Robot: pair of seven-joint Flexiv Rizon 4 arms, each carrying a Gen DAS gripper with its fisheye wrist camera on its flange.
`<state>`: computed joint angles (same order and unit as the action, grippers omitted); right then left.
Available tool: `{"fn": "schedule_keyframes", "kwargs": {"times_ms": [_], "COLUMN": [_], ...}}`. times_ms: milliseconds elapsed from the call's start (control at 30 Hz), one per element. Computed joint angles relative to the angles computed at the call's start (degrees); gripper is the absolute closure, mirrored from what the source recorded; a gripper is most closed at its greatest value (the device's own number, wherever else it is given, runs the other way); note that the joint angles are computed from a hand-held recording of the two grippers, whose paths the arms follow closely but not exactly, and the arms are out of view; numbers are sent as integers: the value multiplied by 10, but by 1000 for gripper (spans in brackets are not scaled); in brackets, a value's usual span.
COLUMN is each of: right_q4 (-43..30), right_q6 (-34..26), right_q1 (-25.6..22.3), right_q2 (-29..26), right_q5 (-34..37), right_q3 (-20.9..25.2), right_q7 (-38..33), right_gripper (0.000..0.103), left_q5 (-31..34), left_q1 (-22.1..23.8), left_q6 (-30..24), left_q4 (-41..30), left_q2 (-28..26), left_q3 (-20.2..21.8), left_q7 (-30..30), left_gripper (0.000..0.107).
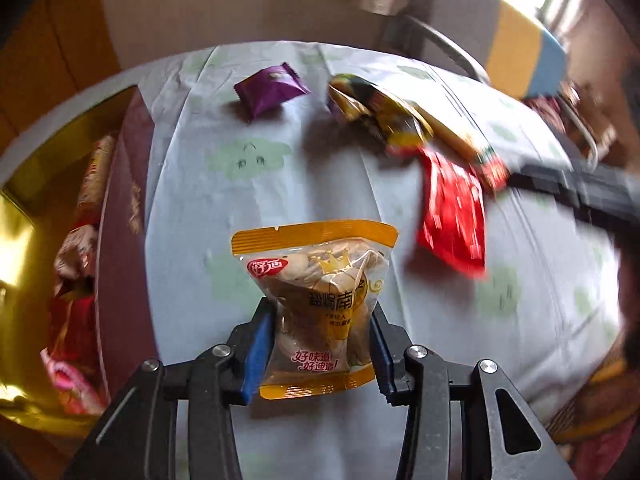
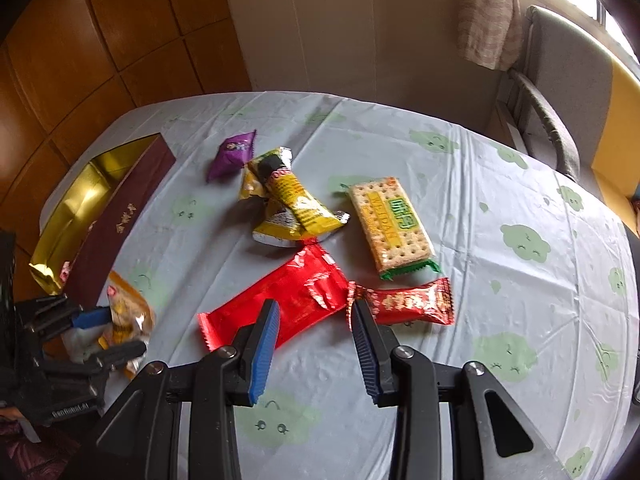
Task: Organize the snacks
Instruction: 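Hold the bread bag in the left tool while right tool grasps purple cake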
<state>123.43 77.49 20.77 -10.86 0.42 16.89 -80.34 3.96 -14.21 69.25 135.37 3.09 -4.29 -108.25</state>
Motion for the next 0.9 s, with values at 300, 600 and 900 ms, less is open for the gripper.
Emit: {"fn": "schedule_keyframes", "kwargs": {"times_ms": [300, 600, 900], "right_q4": [-64, -263, -410], "right_q6": [-47, -108, -194], "right_q1": [-1, 22, 91], "right_q2": [-25, -156, -270], "right_q5": [76, 103, -14], "right_q3": [39, 46, -17], "right_q7": [-88, -94, 7], "right_gripper": [66, 41, 37], "left_q5": [70, 10, -119], "left_q1": [4, -3, -35], "left_q6": [82, 146, 212], "left_q4": [41, 73, 112], "left_q2": [7, -3, -12], "left_q3": [-4, 3, 9], "left_q7": [-17, 28, 125], "left_gripper": [61, 60, 60]}}
